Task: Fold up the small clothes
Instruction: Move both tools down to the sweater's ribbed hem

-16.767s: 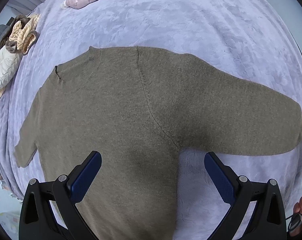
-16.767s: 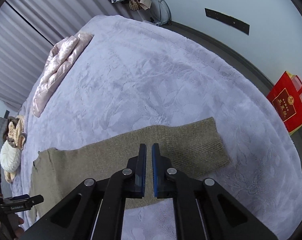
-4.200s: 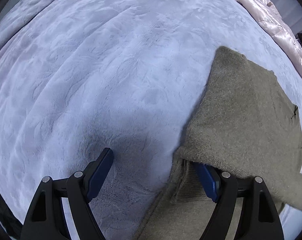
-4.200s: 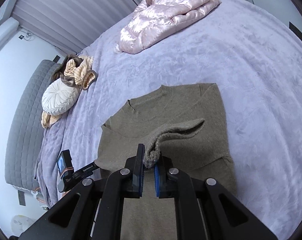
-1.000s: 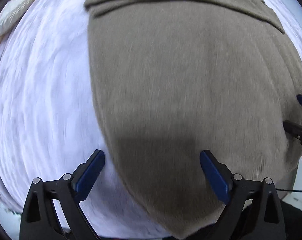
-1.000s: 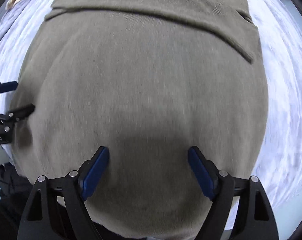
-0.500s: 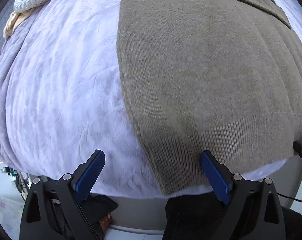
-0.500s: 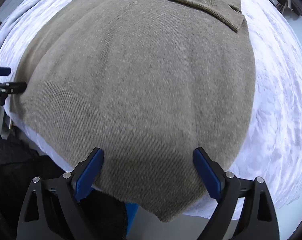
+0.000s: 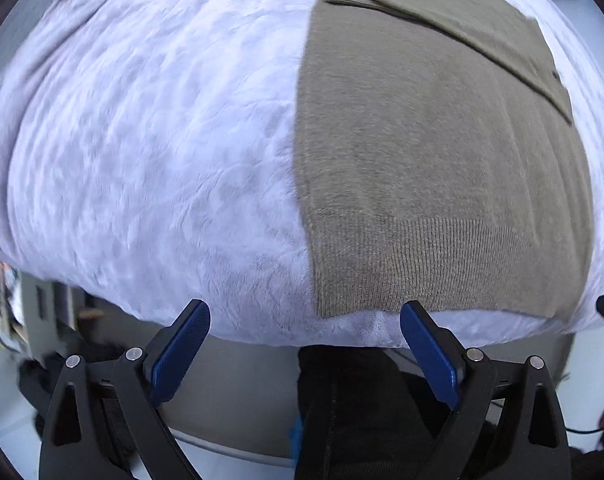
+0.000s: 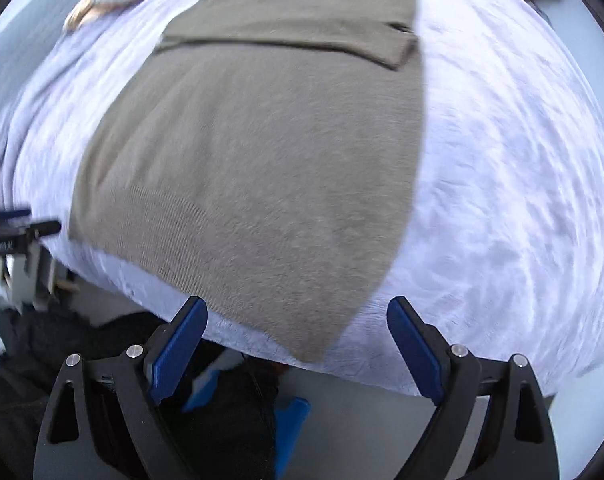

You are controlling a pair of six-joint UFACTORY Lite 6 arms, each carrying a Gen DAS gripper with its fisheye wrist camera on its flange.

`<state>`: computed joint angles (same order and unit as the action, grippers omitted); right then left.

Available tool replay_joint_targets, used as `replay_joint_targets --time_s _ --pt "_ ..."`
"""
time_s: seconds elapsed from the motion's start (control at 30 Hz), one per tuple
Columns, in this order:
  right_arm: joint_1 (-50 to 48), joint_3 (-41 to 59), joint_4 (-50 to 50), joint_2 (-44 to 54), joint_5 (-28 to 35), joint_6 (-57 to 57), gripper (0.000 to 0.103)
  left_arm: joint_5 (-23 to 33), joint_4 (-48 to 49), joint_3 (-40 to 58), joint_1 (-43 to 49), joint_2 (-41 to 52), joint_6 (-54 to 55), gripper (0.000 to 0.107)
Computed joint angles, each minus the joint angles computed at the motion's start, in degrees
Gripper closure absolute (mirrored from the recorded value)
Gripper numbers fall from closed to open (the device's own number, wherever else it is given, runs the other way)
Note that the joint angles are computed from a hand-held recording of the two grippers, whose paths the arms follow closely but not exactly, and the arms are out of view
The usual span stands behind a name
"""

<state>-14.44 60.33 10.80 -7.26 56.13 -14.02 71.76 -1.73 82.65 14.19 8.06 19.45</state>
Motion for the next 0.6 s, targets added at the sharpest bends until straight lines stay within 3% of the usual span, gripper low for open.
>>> replay_joint_targets --time_s 0.13,0.27,0.43,0.5,0.6 --pt "-5.5 1.9 -1.2 2.4 -0.3 -0.3 0.01 2.6 -3.1 2.9 6.7 3.2 3.4 0.011" --pt "-10.5 4.4 2.9 6.8 -0.7 -5.0 0.01 0.1 -6.2 5.4 5.4 9.2 3.0 0.011" --pt "-15.3 5.0 8.3 6.4 3.7 -5.8 0.011 -1.6 -3.7 7.7 -0.7 13.7 -0.8 0.011" --pt "-15.3 4.0 11.0 7.3 2.7 -5.8 0.015 -3.4 -2.7 11.0 -4.1 18.7 -4.1 0.011" --pt "-14.8 3.2 11.7 8.9 2.2 -6.6 0.03 -4.7 -3.3 6.6 -6.3 15.3 -5.2 0.011"
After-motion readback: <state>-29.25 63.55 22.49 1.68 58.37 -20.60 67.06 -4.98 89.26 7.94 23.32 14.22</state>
